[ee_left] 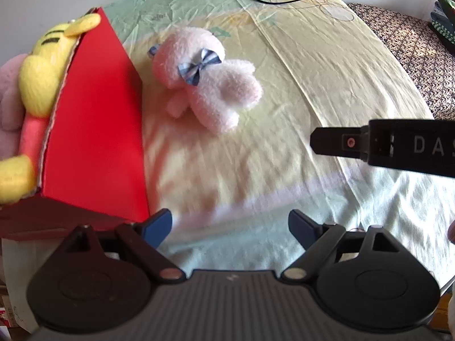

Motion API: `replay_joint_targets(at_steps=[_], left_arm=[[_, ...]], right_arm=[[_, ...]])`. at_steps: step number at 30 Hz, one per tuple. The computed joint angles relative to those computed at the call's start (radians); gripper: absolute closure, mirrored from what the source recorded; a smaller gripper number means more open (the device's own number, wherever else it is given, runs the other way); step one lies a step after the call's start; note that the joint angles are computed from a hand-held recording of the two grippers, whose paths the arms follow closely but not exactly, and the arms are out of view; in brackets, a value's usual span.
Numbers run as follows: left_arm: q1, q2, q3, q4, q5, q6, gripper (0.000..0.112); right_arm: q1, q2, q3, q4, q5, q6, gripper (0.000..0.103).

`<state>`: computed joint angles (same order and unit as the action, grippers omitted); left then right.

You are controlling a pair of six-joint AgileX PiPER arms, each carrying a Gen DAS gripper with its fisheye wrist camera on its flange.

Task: Organize objects
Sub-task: 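Withdraw the right gripper from the box toward the pink bow bunny, then grasp the pink bunny plush with the blue bow with the right gripper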

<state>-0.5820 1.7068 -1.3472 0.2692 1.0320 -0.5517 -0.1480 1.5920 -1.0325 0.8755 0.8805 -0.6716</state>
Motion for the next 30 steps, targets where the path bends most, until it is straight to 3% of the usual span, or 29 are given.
replay_joint_targets(at_steps=[14,24,30], left_arm=[[0.018,0.021,0.022,0.021,-0.069,0.035,0.025],[0.077,0.046,0.042,-0.059,-0.153,0.100,0.025],[0.109,0.025,0.099,-0.111,-0.234,0.153,0.025]], right_arm=[[0.043,0.061,-0.060,0.021,-0.019,0.026,0.063],[0.042,0.258,-0.257,0.110,0.107,-0.007,0.059],[0.077,0.347,-0.349,0.148,0.107,-0.045,0.058]])
